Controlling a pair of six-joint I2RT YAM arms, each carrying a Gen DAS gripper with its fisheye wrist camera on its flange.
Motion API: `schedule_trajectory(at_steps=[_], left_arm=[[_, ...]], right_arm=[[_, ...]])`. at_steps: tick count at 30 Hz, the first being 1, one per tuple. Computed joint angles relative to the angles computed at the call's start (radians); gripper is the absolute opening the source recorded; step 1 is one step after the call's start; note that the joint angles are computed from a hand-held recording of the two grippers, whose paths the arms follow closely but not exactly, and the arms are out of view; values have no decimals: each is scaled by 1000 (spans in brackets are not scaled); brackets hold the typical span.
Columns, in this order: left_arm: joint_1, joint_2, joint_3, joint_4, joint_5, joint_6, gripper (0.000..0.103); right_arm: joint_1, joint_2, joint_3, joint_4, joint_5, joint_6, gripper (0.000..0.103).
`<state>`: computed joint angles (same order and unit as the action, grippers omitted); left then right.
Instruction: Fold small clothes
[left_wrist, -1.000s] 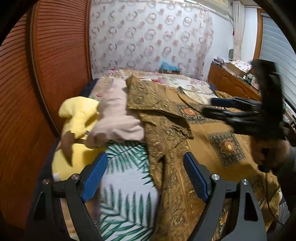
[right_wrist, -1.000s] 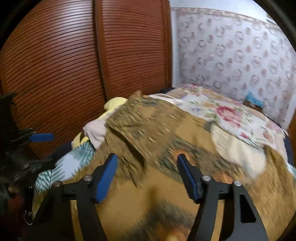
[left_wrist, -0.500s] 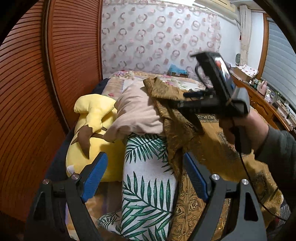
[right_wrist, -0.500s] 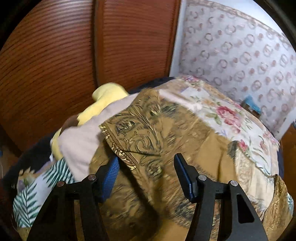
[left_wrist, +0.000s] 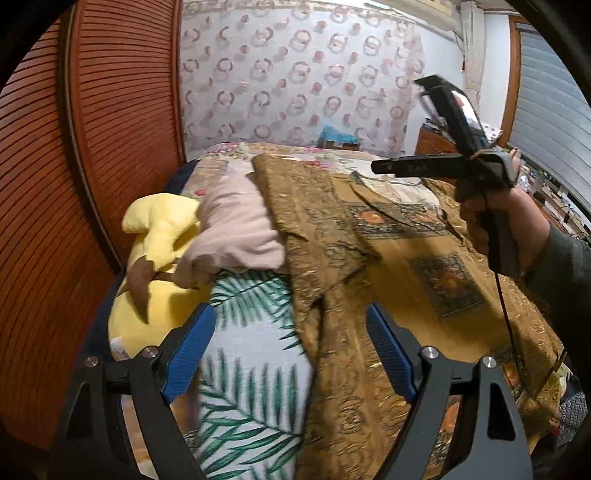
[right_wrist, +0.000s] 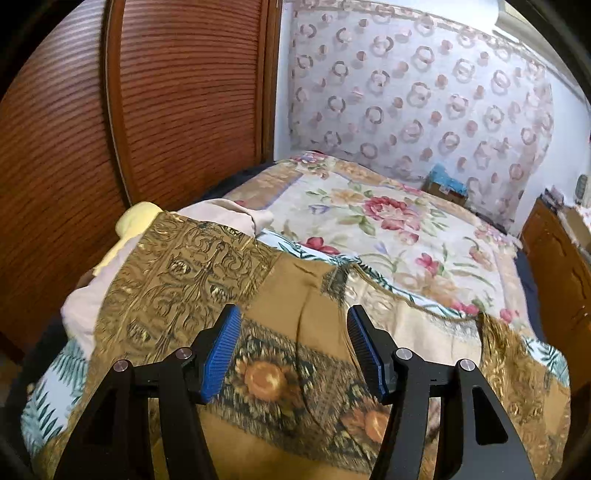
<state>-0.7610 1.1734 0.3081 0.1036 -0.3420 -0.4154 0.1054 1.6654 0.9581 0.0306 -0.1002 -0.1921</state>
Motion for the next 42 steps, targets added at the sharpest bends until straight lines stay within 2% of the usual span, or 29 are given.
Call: schedule_trajectory(at_steps=[5,10,13,16,22,26,30,33,37,40,42], left_arm=[[-59,166,74,80,3,-9,84],[-120,354,212,132,12,-6,84],[-150,445,305,135,25,-4,84],[-178,532,408,119,42,3,84],[-214,676,580,57,64,26,84],[-228,748,672,4,71,41,84],[-238,813,747,-55,76,43,84],[-240,847,775,-82,83,39,84],[-245,873,802,-110,75,43,85],[-244,878,807,-114,76,41,86],[-246,881,810,-116,77,43,88]], right_arm=[[-107,-114,-107,-10,-134,-49,62],[-309,-282,-203,-113,-266,-165,62],[-439,-378,-239,-197,-337,-223,62],[-610,-428,-274,-270,-414,-351,62],[-952,-387,-305,-312,-565,-471,62],[-1074,-312,-291,-293,-586,-494,62],[-1119,-218,-242,-257,-547,-476,62],[-1083,-180,-232,-216,-494,-388,62],[-1065,-134,-194,-225,-481,-319,62],[-1048,-112,-173,-235,-449,-300,62],[-1069,-85,-126,-297,-468,-312,62]])
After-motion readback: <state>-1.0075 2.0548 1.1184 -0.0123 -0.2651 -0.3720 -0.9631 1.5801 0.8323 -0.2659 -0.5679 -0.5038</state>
